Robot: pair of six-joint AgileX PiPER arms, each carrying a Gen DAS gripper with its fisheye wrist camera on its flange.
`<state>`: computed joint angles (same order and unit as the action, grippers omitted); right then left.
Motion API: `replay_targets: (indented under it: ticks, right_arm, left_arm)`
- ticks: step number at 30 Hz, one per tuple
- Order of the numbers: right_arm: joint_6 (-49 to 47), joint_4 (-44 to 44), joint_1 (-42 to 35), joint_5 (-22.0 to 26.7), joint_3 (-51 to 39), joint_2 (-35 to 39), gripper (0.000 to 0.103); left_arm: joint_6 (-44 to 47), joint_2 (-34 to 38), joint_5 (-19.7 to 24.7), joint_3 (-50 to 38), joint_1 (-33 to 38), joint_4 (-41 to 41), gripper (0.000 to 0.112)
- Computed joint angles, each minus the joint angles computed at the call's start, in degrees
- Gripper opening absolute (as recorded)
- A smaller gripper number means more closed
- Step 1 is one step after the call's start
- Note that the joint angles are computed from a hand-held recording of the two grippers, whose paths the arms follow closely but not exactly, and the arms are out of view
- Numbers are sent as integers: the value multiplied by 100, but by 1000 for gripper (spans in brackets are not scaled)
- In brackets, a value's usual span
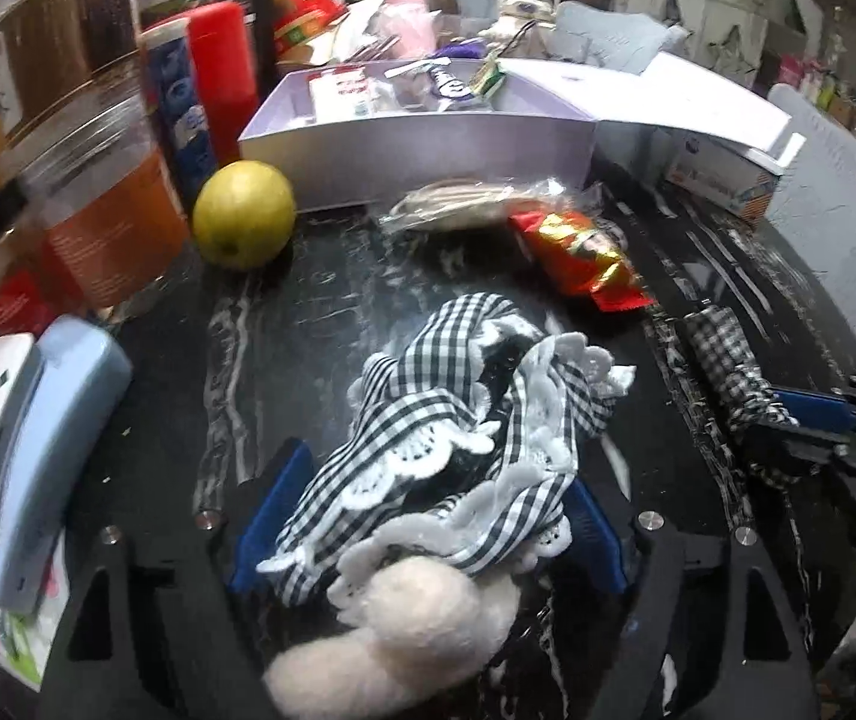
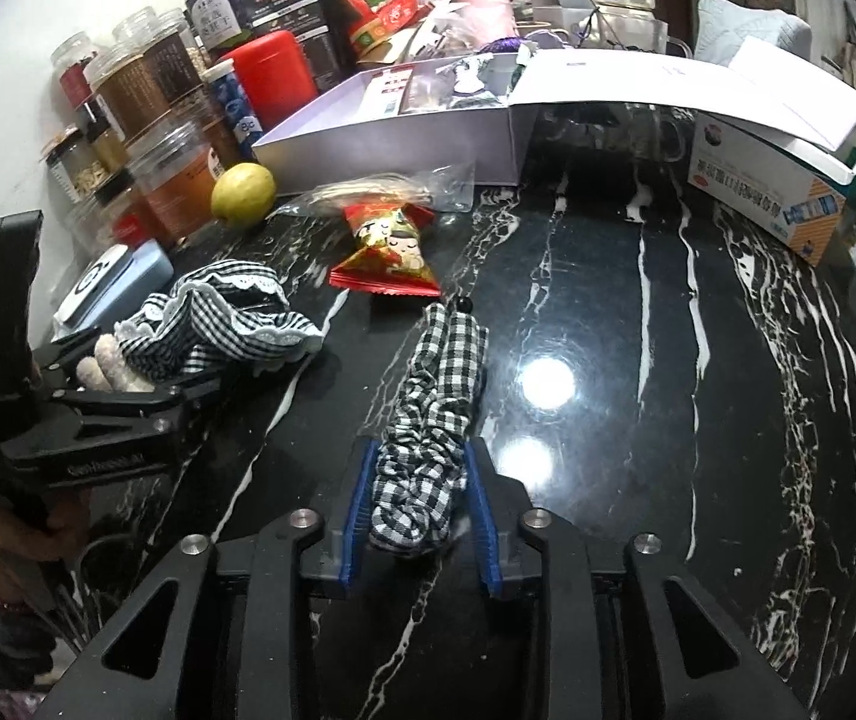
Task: Organize soft objects
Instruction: 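Lift the plush doll with the left gripper while the right gripper holds the scrunchie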
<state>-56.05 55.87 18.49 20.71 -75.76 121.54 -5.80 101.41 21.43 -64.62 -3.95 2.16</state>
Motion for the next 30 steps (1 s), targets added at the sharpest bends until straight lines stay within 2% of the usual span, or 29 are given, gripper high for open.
replay_targets:
  ticks: [2,4,6,8,10,12,19,26,30]
  right_arm:
    - [43,-25,33,-81,-16,23,39]
    - [265,-244,95,-181,-66,50,39]
    - [321,-332,166,-357,-29,44,39]
    - [190,-259,238,-524,17,47,38]
    - [85,-175,289,-669,53,53,25]
    - [-536,417,241,-607,94,61,24]
    - [-1522,1544,107,-409,388,-126,24]
    - [-3111,3079,168,-413,1073,-632,24]
    - [-3587,3529,149,-240,1319,-867,24]
  left_arm:
    - [-33,-7,-57,12,7,29,78]
    - [-86,-76,-171,103,1,68,58]
    - [148,-114,-169,126,38,-208,54]
    - [358,-170,-201,191,72,-475,53]
    - [516,-222,-221,256,84,-668,53]
    - [718,-314,-249,356,101,-914,53]
    - [937,-743,-327,695,109,-1321,52]
    - [263,-1229,-405,962,-81,-717,52]
    - [112,-1493,-404,1071,-163,-651,52]
